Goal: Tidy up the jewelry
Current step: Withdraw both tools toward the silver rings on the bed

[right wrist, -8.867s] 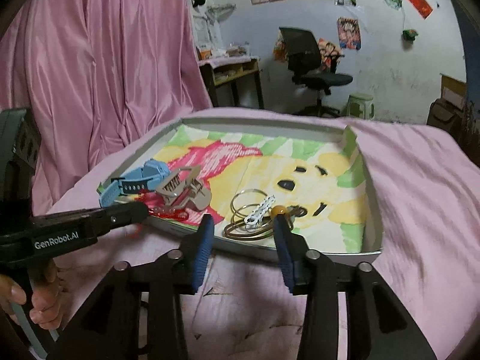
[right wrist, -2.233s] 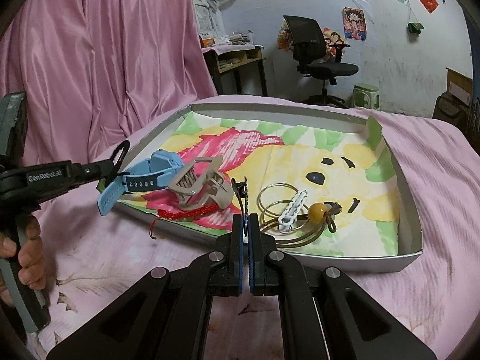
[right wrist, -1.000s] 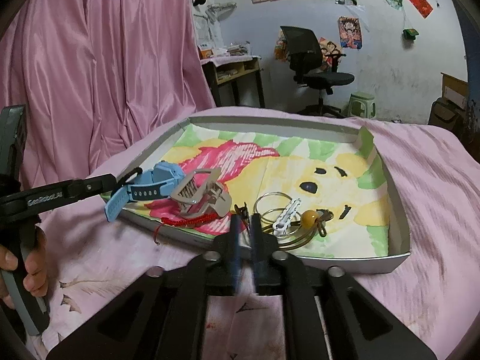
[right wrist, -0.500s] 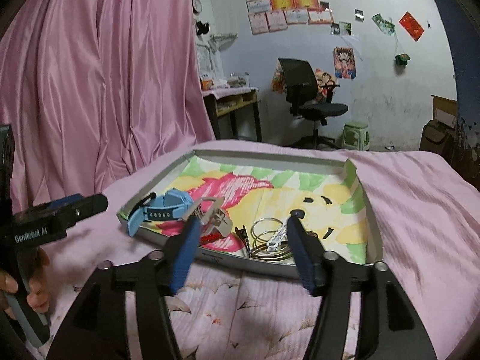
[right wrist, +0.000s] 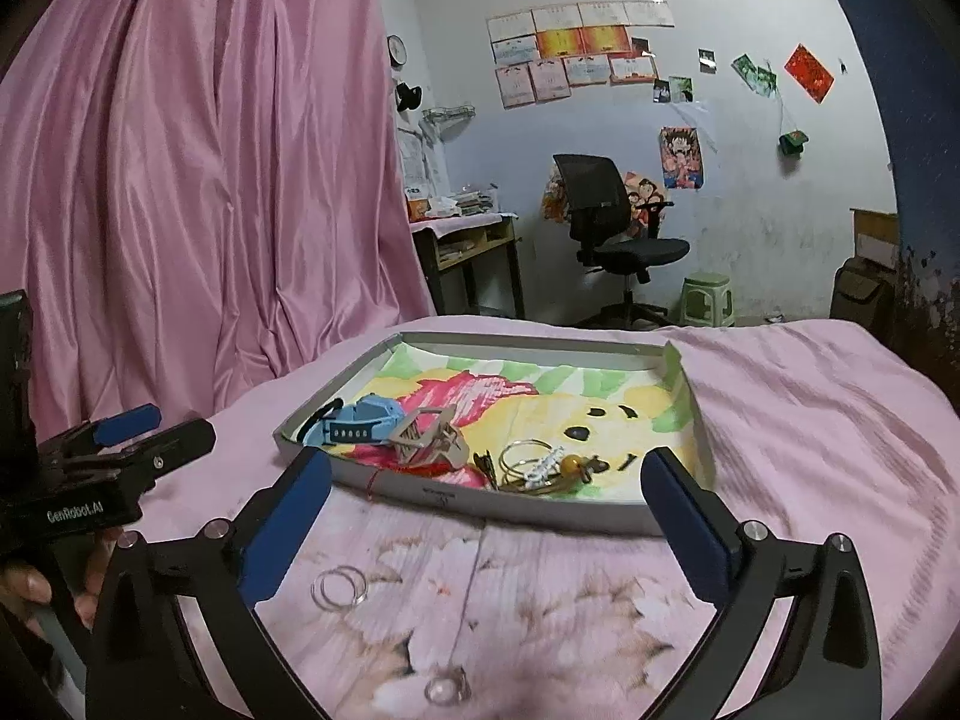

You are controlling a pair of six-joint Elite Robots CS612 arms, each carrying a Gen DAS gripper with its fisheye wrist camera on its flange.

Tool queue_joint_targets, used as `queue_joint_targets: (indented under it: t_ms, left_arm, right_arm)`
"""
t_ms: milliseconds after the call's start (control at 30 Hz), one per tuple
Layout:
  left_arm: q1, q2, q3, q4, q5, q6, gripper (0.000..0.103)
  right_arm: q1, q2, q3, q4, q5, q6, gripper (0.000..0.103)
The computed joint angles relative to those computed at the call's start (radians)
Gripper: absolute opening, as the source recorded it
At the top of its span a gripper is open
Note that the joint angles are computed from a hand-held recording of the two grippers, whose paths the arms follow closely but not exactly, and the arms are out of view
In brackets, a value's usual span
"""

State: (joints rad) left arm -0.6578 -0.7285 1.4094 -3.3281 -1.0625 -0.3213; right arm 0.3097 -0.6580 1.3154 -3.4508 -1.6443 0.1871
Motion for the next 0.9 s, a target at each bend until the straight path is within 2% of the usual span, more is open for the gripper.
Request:
queue_joint_targets:
  t_ms: [233,467,900]
  left_arm:
    - [-0.015,-0.022,0.052,-0.031,0.005,-0.003,0.103]
    - [-0.012,-0.028,0.063,0.010,-0.025,-0.016,0.103]
    - [-0.003,-0.026,0.050,0.090,-0.060,-0.046,0.103]
  right_arm:
    - [-0.001,-0.041,0.085,-0.038,-0.016,0.006,0.102]
    - [0.001,-0.057,0.118,-0.035,-0.018,-0.003,0.102]
    - [0.003,-0.064,0.109,0.114,-0.014,-0.029,0.102]
